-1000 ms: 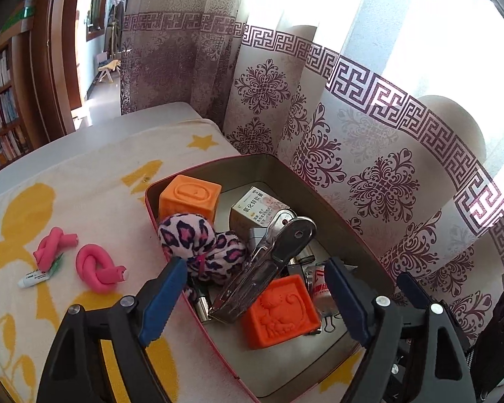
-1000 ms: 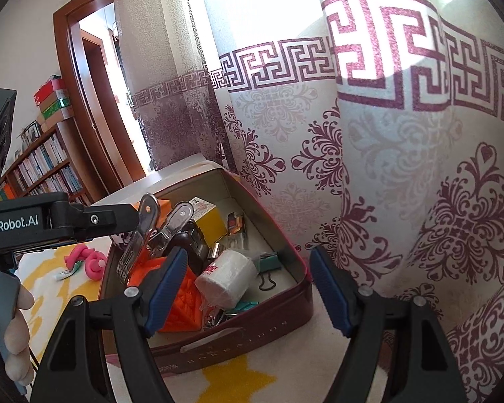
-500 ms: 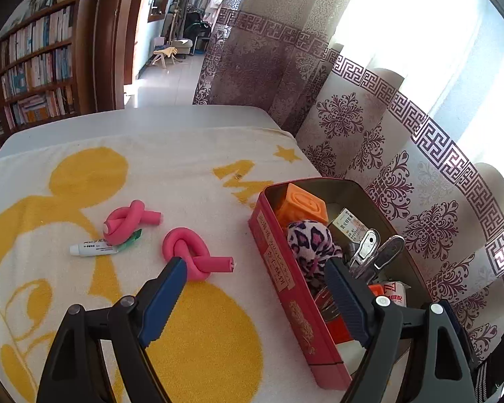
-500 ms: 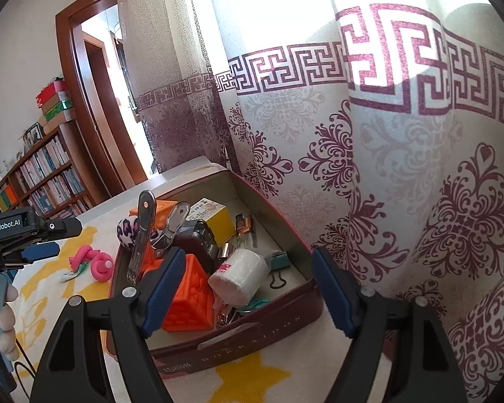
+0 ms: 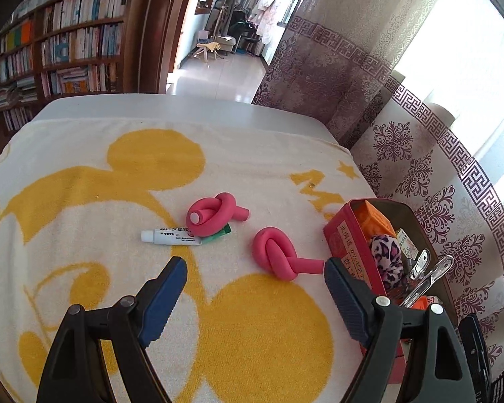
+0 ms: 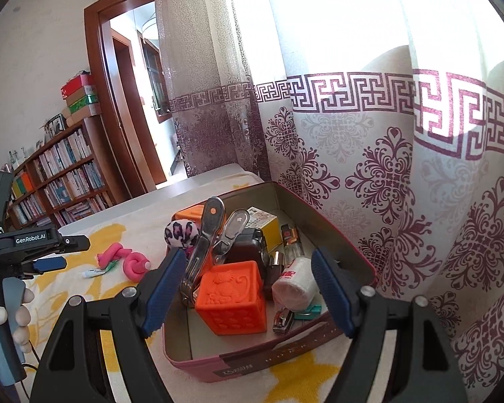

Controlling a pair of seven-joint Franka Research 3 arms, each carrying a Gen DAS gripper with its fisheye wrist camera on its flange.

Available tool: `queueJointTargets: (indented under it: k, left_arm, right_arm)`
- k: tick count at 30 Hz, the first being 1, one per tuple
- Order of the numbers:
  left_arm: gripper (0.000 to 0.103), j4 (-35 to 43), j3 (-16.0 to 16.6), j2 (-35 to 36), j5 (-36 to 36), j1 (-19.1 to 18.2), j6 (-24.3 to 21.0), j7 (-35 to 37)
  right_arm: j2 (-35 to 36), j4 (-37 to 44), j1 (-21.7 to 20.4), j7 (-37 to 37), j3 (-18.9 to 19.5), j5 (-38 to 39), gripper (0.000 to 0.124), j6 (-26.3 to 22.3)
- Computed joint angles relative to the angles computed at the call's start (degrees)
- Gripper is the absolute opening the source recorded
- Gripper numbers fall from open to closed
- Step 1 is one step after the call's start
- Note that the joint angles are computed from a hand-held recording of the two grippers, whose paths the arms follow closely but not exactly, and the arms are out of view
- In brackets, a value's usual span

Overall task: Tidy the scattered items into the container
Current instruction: 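Open both tools to drop the lighter and clamp into the tin, then grasp the pink knotted roller with the right tool while the left tool grasps the ointment tube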

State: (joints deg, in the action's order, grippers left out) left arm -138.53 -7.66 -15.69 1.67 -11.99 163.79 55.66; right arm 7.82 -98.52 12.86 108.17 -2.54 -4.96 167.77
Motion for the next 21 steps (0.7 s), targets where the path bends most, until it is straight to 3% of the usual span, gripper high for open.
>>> queueJointTargets:
  k: [9, 13, 17, 21]
  left_arm:
    - [0.086, -4.0, 0.8, -3.3, 2.4, 4.3, -0.3, -2.9]
    - [0.086, -4.9, 1.5, -4.0, 3.9, 5.5, -0.9, -2.8]
    - [0.086, -5.2, 1.3, -4.1, 6.7, 7.9, -1.8, -3.9]
    - [0.086, -5.7, 2.8, -4.0, 5.8, 8.1, -1.8, -3.4]
  right_arm:
    - [3.6, 5.7, 0.2, -16.9, 6.1, 12.2, 0.080, -2.5]
    - [7.1, 11.2, 0.7, -24.9, 8.1, 18.3, 0.080, -7.2]
    - [11.1, 16.9, 2.6, -30.0, 8.0, 18.4, 0.080, -11.2]
    - [17.9, 27.4, 3.2, -32.7, 8.3, 19.9, 0.080, -20.2]
